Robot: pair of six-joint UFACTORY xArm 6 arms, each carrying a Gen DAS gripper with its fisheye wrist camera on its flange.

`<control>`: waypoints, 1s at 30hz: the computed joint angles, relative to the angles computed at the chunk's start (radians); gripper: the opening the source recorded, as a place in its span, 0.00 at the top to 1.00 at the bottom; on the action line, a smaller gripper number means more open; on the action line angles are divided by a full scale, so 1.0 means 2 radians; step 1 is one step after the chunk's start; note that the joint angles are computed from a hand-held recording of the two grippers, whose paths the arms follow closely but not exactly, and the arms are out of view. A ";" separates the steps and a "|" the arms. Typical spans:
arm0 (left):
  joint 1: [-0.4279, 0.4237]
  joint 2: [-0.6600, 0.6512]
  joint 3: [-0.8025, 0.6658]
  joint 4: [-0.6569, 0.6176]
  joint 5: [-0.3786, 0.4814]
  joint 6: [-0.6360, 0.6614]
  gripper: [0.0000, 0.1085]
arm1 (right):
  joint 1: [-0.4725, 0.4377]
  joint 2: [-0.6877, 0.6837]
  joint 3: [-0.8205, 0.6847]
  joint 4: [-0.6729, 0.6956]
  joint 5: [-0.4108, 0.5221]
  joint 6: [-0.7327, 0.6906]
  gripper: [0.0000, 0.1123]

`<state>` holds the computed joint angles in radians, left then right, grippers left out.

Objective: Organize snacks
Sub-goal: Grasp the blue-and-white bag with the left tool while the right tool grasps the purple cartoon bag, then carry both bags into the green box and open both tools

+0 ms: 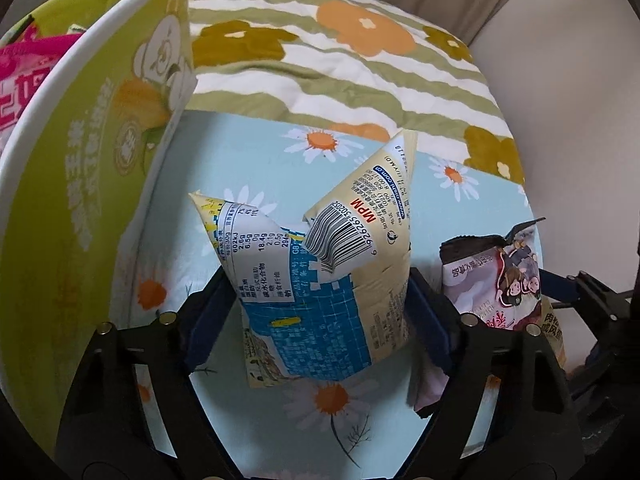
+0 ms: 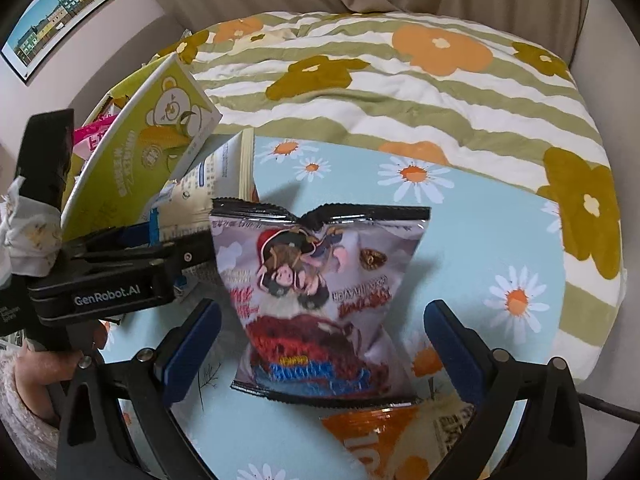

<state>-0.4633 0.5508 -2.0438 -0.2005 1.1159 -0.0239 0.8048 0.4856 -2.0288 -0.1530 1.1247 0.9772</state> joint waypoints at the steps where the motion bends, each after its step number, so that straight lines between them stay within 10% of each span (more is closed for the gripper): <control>1: 0.000 0.000 -0.001 -0.002 0.001 0.001 0.27 | -0.001 0.002 -0.002 0.002 -0.001 -0.001 0.10; 17: -0.011 -0.044 0.037 0.069 -0.013 0.004 0.31 | -0.007 0.016 -0.009 0.020 -0.018 -0.022 0.11; 24: -0.010 -0.065 0.057 0.073 -0.023 0.004 0.31 | -0.006 0.026 -0.019 0.036 -0.021 -0.029 0.47; 30: -0.011 -0.097 0.086 0.073 -0.040 0.004 0.31 | 0.004 0.023 -0.033 0.004 -0.020 -0.012 0.49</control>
